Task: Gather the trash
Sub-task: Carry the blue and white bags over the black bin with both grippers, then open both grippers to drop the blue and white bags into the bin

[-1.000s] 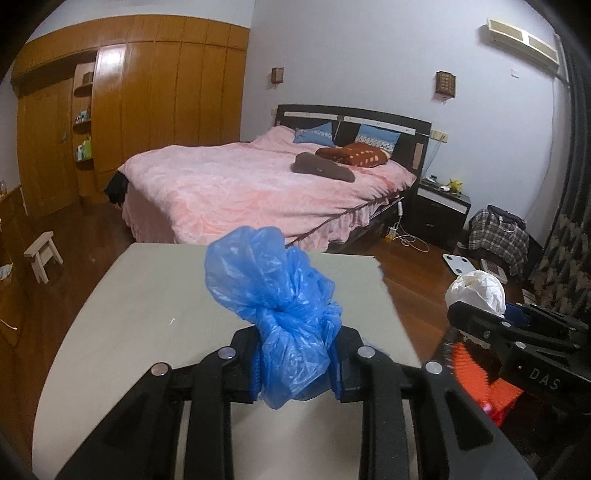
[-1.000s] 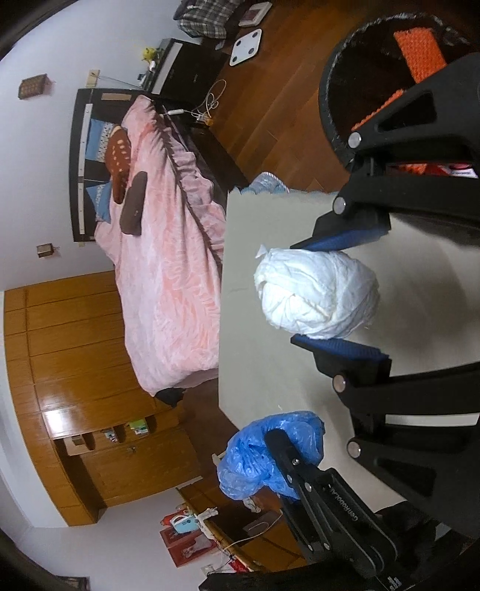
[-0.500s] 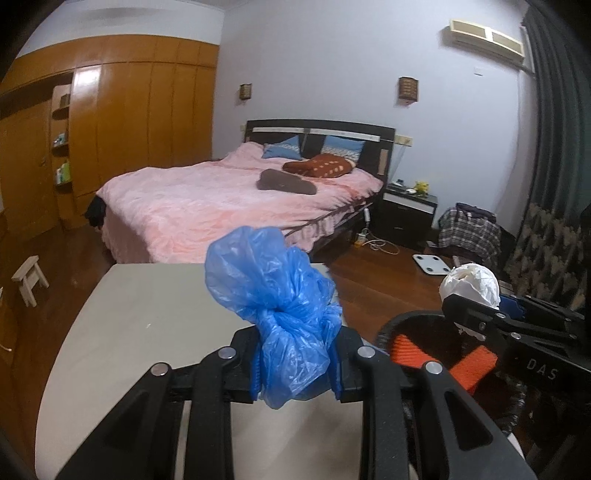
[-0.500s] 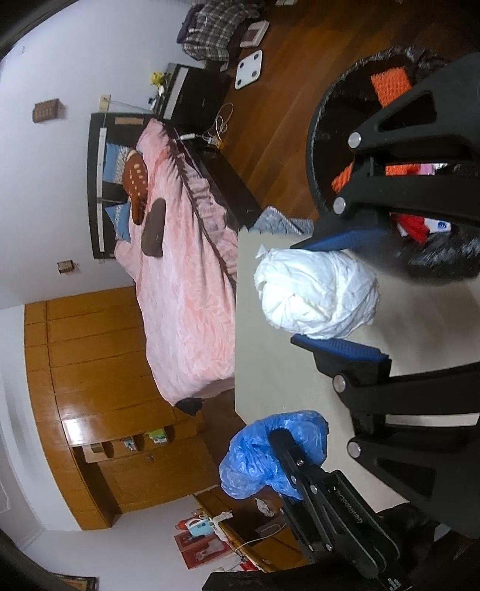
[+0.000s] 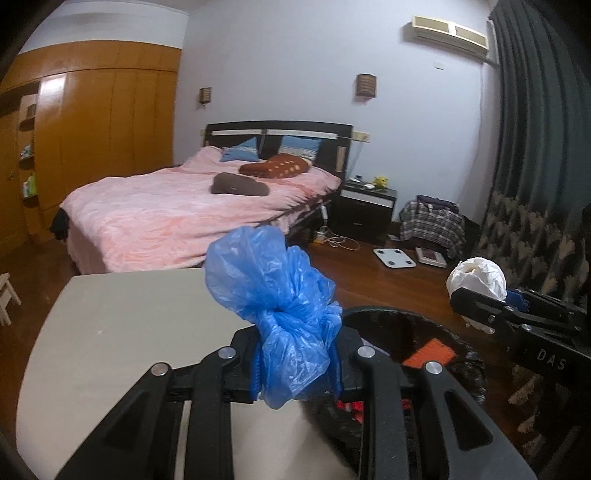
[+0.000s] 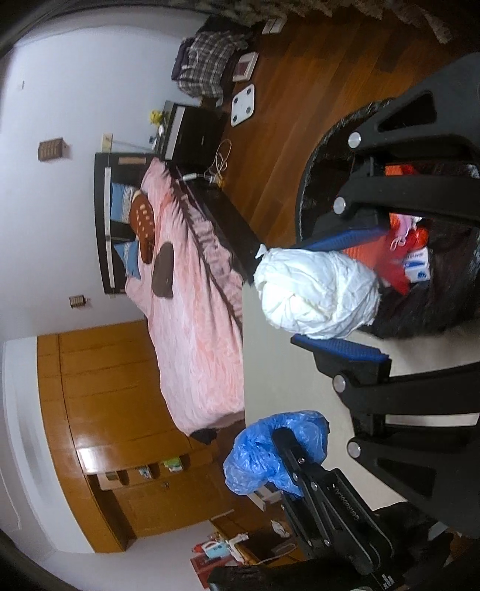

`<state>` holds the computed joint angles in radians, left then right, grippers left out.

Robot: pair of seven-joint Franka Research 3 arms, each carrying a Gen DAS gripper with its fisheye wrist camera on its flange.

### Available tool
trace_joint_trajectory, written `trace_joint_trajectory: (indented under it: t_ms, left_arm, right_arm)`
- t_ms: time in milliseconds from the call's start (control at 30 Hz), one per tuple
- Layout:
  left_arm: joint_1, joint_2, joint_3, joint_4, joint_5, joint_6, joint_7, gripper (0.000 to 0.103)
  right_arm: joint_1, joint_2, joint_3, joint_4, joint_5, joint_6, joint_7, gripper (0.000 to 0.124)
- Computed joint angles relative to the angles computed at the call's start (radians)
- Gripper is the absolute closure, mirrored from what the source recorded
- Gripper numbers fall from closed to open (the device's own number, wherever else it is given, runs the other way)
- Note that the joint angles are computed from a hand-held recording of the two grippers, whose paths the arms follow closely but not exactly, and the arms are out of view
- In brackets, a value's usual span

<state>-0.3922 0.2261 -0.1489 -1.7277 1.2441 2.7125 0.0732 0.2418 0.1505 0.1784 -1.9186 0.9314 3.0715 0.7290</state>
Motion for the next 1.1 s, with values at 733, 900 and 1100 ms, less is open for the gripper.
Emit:
trace_joint_trajectory:
  t_ms: [733,900,1100]
  left_arm:
    - [-0.126,0.312,0.075,0.315,-0.27,0.099,0.328,0.076]
    - [-0.149,0.382,0.091,0.393,-0.348,0.097,0.419,0.076]
    - [-0.168,0.449,0.102,0.475,-0.441,0.077,0.511,0.076]
  right_arm:
    - [-0.062,0.041,-0.053,-0.09,-0.192,0.064,0.217,0.082]
    - [-0.092,0.078,-0.042,-0.079,-0.235,0.066,0.274,0.082]
    - [-0.104,0.12,-0.054,-0.053,-0.306,0.037,0.342,0.082]
